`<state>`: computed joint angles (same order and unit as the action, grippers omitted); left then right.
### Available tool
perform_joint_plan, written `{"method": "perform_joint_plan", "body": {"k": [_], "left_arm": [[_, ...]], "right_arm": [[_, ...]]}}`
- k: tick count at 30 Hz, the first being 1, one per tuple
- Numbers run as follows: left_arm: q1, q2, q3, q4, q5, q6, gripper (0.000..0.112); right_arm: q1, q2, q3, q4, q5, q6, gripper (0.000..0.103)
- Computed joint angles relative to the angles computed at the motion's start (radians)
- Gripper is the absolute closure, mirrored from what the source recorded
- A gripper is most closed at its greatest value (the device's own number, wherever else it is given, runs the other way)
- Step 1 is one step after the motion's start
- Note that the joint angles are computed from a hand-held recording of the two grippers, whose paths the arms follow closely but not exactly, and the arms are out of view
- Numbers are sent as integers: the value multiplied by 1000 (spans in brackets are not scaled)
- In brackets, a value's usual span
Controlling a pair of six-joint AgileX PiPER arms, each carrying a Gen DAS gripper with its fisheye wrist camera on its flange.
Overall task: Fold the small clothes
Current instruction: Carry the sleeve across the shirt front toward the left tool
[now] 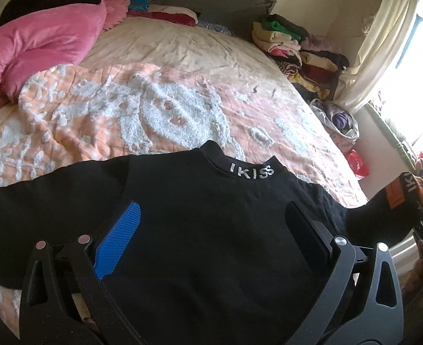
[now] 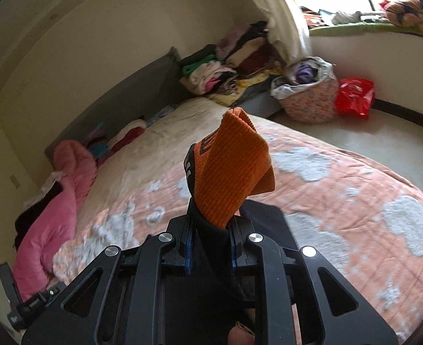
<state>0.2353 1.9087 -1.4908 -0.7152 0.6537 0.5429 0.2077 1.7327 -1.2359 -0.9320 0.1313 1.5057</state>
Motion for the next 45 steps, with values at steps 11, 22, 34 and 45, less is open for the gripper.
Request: {"method": "perform_joint_plan", "body": {"k": [11, 22, 34, 45], "left_arm": [[78, 35, -37, -108, 115, 48, 18], [150, 101, -67, -234, 253, 89, 18], [181, 197, -108, -333, 379, 94, 18], [177, 241, -118, -351, 403, 95, 18]], "right_arm": [[180, 146, -180, 181, 84, -219, 86], [298, 327, -377, 408, 148, -503, 86], [370, 495, -561, 655, 240, -811, 75], [390, 412, -412, 1018, 176, -1214, 48]]}}
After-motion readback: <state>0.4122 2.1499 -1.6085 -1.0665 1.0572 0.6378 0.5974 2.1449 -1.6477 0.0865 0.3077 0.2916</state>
